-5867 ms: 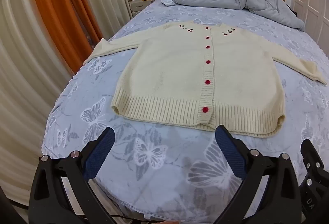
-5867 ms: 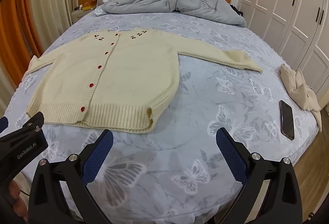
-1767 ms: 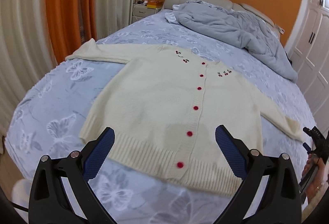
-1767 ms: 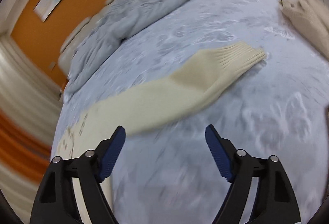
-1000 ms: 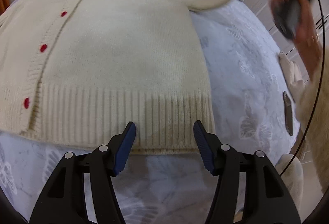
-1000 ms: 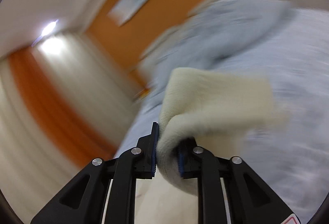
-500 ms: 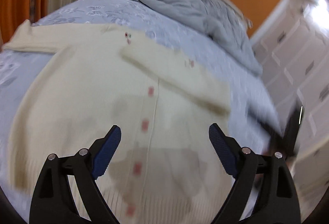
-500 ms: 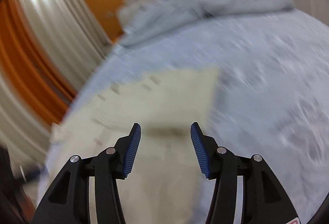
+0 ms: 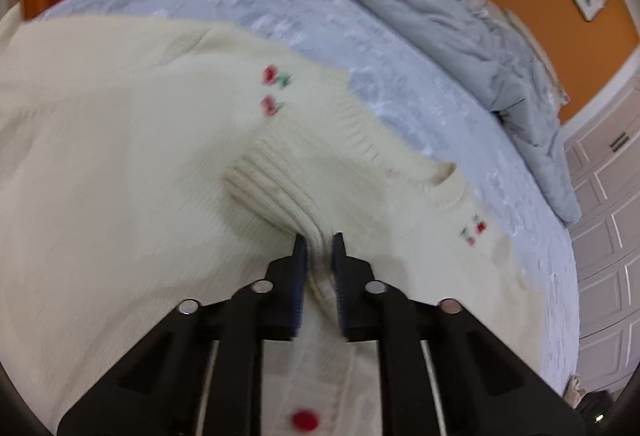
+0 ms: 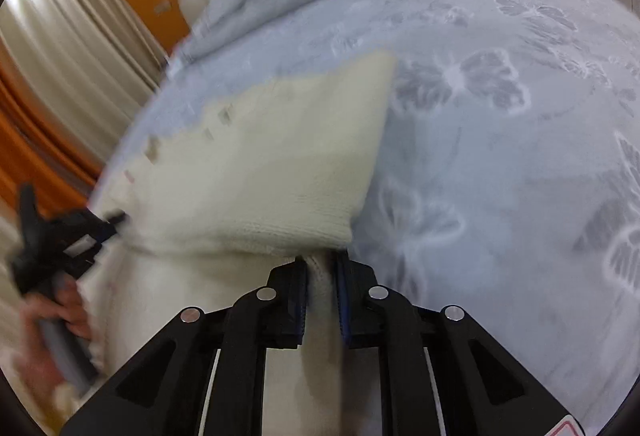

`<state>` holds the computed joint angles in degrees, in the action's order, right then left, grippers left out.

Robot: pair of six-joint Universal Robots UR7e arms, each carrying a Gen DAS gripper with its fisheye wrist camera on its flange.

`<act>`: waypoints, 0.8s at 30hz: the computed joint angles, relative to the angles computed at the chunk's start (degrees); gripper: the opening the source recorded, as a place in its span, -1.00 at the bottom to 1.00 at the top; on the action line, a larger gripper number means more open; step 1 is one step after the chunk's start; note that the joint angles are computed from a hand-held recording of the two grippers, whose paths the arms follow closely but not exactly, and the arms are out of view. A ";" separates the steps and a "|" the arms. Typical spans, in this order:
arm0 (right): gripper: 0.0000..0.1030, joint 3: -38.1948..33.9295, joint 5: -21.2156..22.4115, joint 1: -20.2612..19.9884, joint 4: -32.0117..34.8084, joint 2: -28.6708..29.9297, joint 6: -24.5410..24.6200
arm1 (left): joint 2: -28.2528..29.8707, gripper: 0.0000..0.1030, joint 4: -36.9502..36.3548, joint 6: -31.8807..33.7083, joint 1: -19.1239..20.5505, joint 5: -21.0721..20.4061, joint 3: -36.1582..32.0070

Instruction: Fold small clothes

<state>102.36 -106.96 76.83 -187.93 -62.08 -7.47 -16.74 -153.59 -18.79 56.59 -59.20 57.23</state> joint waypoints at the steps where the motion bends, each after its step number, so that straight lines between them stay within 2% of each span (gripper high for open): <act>1: -0.80 0.59 1.10 0.00 -1.71 -0.65 -0.50 | 0.41 -0.78 -0.80 1.63 0.21 -0.68 -0.89; 3: -0.81 2.14 -0.22 0.32 -4.95 -0.97 -3.61 | 0.81 -0.78 0.21 2.55 0.29 -0.18 -1.35; 5: -0.79 1.96 -3.50 -0.75 -1.62 0.42 -2.35 | 1.52 -0.76 2.27 3.42 1.03 0.22 -2.68; 6: -0.80 2.30 -2.69 -1.00 -1.38 0.17 -1.77 | 1.16 -0.74 1.06 4.07 1.34 -0.82 -1.91; 8: -0.67 2.53 -4.52 0.10 -0.86 -0.72 -0.87 | -2.15 -0.66 -1.64 3.12 1.86 -4.00 2.23; 9: -0.60 3.02 -6.87 1.68 -1.29 -1.53 -0.95 | -3.68 -0.64 -3.25 2.55 2.23 -5.74 3.93; 10: -0.56 4.08 -7.96 2.72 -3.44 -2.11 -1.97 | -6.39 -0.58 -6.46 2.00 2.54 -6.06 7.15; 12: -0.45 6.82 -8.60 4.66 -6.12 -3.87 -4.45 | -10.18 -0.19 -11.23 2.39 2.89 -3.26 11.24; 13: -0.38 8.66 -8.87 5.65 -7.49 -4.83 -5.50 | -12.33 0.08 -13.35 2.55 3.28 0.43 12.87; 14: -0.20 10.94 -8.91 6.87 -9.29 -5.91 -6.50 | -13.39 0.28 -14.22 2.57 3.73 3.82 13.14; 15: -0.10 12.43 -8.89 7.63 -10.26 -6.39 -6.82 | -14.49 0.35 -14.76 2.87 4.63 8.36 12.76; 18: -0.05 18.02 -8.47 10.23 -11.80 -8.26 -6.11 | -15.64 0.39 -12.94 0.90 7.31 17.08 9.75; 20: -0.03 20.98 -9.14 11.97 -11.26 -8.65 -3.98 | -16.08 0.39 -8.66 -4.92 9.93 21.90 6.46; 22: -0.03 22.46 -9.76 13.44 -10.34 -8.22 -1.92 | -16.59 0.37 -3.04 -12.56 12.45 22.69 3.93; 24: 0.00 23.71 -10.63 14.73 -8.71 -7.64 0.50 | -16.98 0.25 0.70 -18.86 14.10 22.19 2.74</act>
